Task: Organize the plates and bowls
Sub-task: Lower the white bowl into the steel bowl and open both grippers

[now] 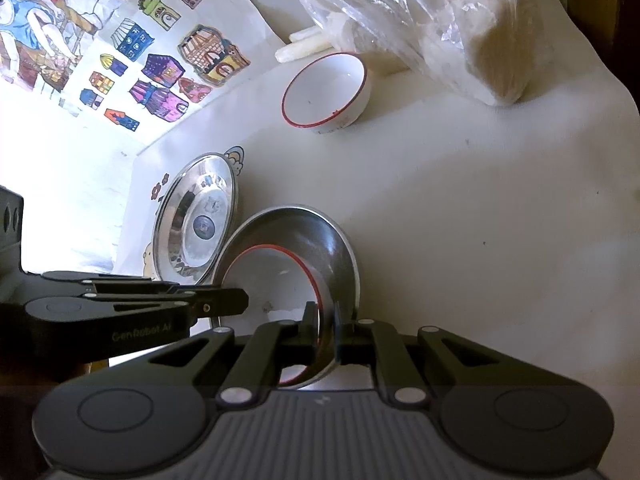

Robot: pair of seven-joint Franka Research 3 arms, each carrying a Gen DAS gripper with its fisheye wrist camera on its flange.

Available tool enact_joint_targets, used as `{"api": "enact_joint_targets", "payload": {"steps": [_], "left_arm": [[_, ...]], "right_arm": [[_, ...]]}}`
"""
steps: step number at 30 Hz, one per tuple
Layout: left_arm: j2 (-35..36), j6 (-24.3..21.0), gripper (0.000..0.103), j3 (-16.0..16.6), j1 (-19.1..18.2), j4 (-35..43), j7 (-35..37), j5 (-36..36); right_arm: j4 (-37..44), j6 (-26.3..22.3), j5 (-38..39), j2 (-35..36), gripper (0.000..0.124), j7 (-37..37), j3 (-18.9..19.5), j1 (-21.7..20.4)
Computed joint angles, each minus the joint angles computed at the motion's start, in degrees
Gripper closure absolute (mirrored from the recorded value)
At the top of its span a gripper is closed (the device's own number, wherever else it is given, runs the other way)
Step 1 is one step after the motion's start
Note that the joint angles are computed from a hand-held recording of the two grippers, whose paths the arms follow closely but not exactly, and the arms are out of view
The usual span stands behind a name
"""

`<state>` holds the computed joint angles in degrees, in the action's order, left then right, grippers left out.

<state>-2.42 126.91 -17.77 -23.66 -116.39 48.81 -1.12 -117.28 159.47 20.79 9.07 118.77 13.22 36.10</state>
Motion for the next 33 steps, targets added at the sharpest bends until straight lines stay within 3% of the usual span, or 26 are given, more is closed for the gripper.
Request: {"api": "enact_joint_targets", "payload": {"steps": [13, 25, 33], "left_arm": [[-0.06, -0.75, 0.098, 0.07, 0.13, -0.07, -0.98, 0.54], [-0.69, 0.13, 0.097, 0.05, 0.02, -0.56, -0.62, 0.45], [-1.88, 1.18, 0.096, 0.16, 0.05, -1.26, -0.50, 1.13]], "right_arm": [[0.97, -0.46, -1.76, 0.75, 0.114, 1.43, -0.42, 0.38], [-0.29, 2.23, -2.97, 0.31, 0.109, 2.67, -0.52, 0.39], [-1.39, 3.46, -8.23, -0.83, 0.107, 6.46, -1.59, 1.26]]}}
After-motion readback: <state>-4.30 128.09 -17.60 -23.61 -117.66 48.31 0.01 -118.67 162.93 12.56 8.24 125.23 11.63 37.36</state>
